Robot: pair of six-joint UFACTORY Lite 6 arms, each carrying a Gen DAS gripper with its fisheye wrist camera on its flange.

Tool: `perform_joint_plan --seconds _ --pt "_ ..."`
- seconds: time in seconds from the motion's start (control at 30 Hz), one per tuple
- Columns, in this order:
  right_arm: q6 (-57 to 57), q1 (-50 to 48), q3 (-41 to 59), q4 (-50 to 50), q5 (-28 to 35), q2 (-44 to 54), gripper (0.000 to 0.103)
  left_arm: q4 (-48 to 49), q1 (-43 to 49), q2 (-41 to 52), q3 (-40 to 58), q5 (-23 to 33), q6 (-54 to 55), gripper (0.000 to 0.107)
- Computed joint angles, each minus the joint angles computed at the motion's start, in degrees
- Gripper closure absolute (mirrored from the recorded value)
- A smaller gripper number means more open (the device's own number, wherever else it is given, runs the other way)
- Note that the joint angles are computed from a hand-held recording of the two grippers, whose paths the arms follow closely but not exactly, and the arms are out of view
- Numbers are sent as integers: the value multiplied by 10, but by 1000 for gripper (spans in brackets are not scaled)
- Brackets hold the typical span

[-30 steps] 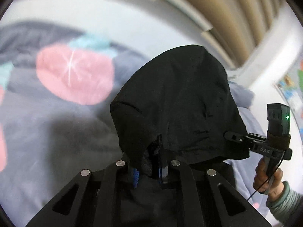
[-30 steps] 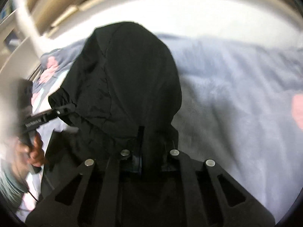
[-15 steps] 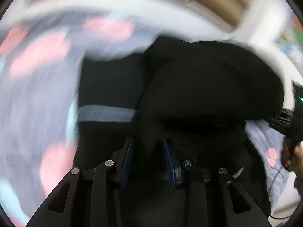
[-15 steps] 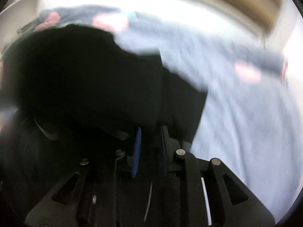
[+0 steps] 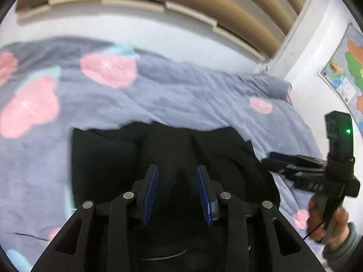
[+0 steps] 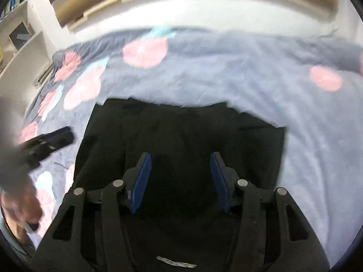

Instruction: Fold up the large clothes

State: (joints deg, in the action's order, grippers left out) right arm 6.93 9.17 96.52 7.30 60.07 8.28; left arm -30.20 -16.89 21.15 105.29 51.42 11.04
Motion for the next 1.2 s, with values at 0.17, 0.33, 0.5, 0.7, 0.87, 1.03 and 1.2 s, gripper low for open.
perform_joint_plan --seconds 0.17,0.33,0.5,0.7,0.87,1.03,1.2 --pt "2 38 -206 -9 -56 -48 51 25 -23 -30 -188 -29 -25 72" --pt "5 44 -324 -10 -109 -92 49 -41 -24 -113 -369 -104 9 72" --pt "-6 43 -267 32 -49 -144 49 -59 -16 -238 -415 -85 21 72" --pt "65 134 -309 -20 -45 -193 37 -81 -57 -265 -451 -88 2 62" --pt "69 129 -356 -18 -64 -148 40 -122 -35 -212 -508 -94 0 62" --pt "77 123 -320 -18 33 -259 39 -49 9 -389 -548 -21 -50 62" --pt "132 131 -336 -38 147 -404 39 9 144 -574 -544 170 -42 62"
